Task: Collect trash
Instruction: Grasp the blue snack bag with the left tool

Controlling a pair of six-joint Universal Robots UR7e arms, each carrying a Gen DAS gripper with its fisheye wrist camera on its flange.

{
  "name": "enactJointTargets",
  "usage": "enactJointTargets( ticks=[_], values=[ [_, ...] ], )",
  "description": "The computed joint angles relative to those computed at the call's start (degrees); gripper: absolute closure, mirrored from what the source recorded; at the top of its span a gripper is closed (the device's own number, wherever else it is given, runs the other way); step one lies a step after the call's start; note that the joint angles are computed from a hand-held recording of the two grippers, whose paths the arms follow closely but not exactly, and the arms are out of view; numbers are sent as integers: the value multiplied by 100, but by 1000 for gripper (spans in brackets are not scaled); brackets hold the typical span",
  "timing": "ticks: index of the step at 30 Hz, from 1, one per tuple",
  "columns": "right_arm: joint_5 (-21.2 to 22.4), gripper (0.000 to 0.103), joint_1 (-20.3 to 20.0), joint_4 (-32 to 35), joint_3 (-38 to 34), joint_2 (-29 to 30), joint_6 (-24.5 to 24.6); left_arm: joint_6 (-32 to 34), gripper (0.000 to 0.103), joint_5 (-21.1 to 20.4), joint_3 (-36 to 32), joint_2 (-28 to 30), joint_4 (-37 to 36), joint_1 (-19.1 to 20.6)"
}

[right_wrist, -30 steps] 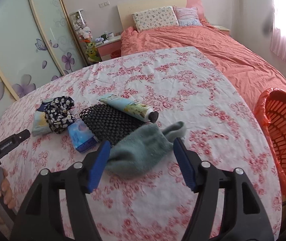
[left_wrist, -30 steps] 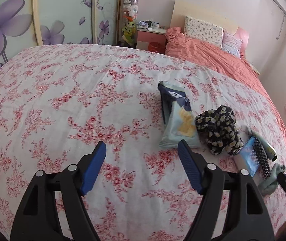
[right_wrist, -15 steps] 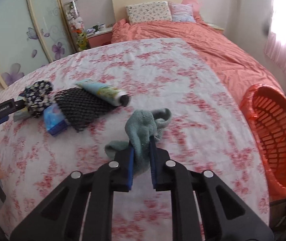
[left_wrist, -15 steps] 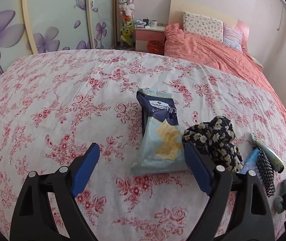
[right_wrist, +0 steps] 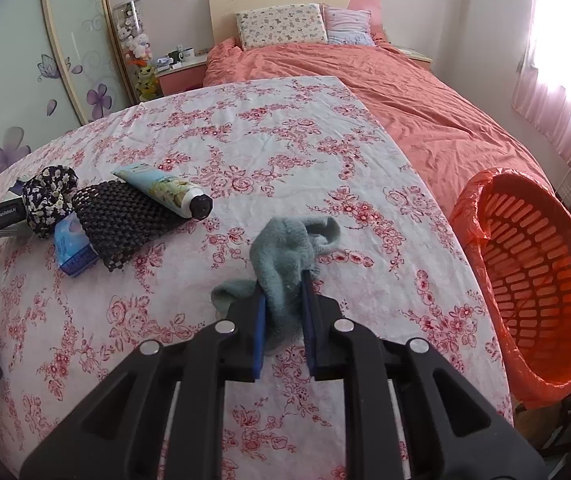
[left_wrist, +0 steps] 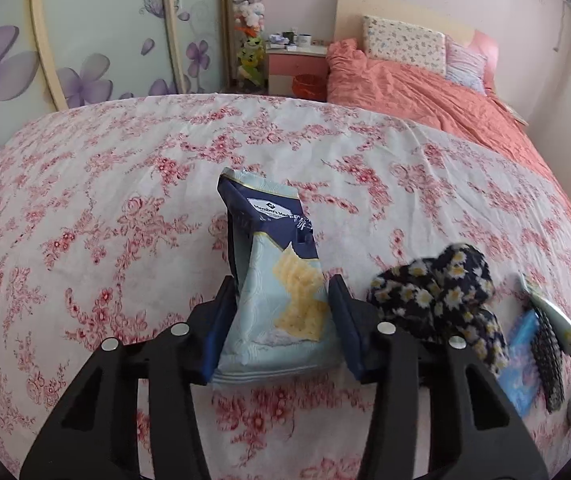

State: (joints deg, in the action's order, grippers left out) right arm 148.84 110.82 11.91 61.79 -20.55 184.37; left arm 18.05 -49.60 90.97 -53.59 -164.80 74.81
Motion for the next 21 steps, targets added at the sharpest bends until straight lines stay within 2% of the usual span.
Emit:
enactJointTargets(
  ticks=[5, 9, 14, 21],
  values=[
    [-51, 87, -11, -239, 227, -115, -217, 417, 57, -586, 886, -698, -47, 66],
    [30, 83, 2, -378, 234, -84, -309, 594, 57, -751, 1331, -1001, -98, 43],
    [15, 83, -2, -342, 218, -78, -252, 580, 57, -669, 1399, -1026, -163, 24],
    [-273, 76, -82, -440, 494, -271, 60, 655, 56, -476, 1397, -950, -264, -21]
  ],
)
